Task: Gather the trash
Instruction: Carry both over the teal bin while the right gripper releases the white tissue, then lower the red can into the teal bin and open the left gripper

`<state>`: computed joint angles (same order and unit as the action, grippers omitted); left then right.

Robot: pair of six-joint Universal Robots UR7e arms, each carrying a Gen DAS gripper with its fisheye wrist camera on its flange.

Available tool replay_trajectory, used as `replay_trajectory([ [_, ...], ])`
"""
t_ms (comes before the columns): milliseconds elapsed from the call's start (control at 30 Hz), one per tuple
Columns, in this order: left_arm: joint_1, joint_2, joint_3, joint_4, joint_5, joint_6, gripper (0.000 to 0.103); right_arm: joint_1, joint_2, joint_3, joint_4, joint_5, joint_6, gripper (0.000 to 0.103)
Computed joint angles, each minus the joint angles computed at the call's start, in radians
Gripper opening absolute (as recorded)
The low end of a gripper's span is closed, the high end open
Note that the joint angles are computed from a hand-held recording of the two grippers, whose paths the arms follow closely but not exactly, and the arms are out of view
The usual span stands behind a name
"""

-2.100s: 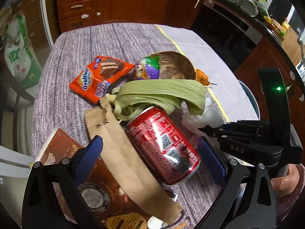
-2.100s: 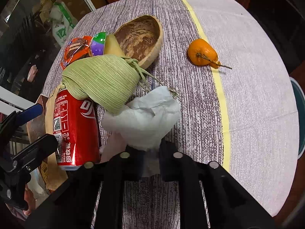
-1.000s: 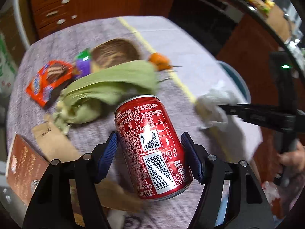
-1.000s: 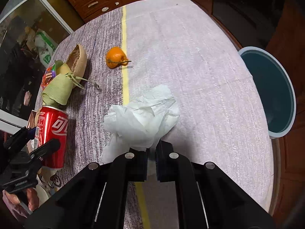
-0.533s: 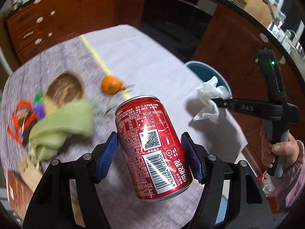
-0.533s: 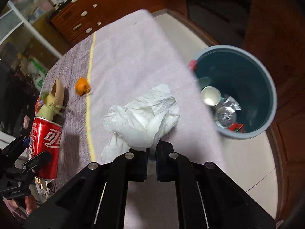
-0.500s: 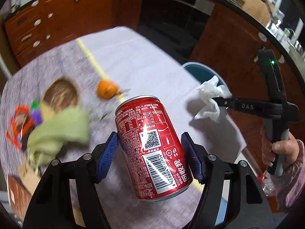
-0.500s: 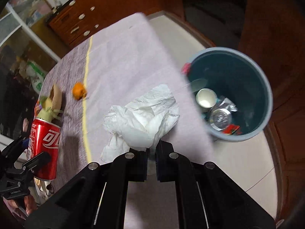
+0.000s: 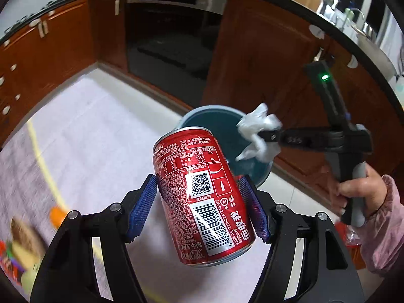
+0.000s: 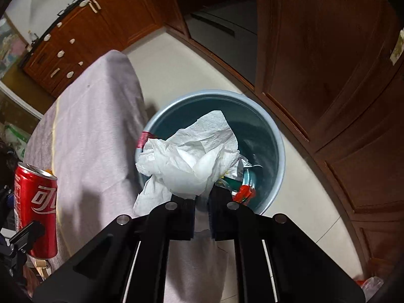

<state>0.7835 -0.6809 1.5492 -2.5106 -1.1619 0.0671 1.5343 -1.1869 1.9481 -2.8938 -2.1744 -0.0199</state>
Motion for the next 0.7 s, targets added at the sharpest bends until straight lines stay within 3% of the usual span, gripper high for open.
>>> replay_trajectory([
  [100,-0.003,0.045,-0.050,0.015,-0.017,0.011,0.069,-0.026,0.009,-0.022,0.035,0.016,0.012,0.016],
  [167,0.000,0.074,-0.082,0.025,-0.028,0.013,0.069,-0.034,0.008,-0.027,0.047,0.022,0.015,0.045],
  [200,0.001,0.087,-0.096,0.029,-0.031,0.013,0.069,-0.037,0.010,-0.031,0.045,0.026,0.012,0.052],
  [300,0.006,0.128,-0.139,0.047,-0.038,0.012,0.069,-0.036,0.014,-0.046,0.045,0.015,0.001,0.058],
  [367,0.010,0.148,-0.164,0.059,-0.043,0.014,0.069,-0.034,0.012,-0.050,0.042,0.010,0.007,0.073],
  [700,0.036,0.225,-0.245,0.100,-0.072,0.033,0.069,-0.022,-0.009,-0.051,0.008,-0.061,0.008,0.085],
])
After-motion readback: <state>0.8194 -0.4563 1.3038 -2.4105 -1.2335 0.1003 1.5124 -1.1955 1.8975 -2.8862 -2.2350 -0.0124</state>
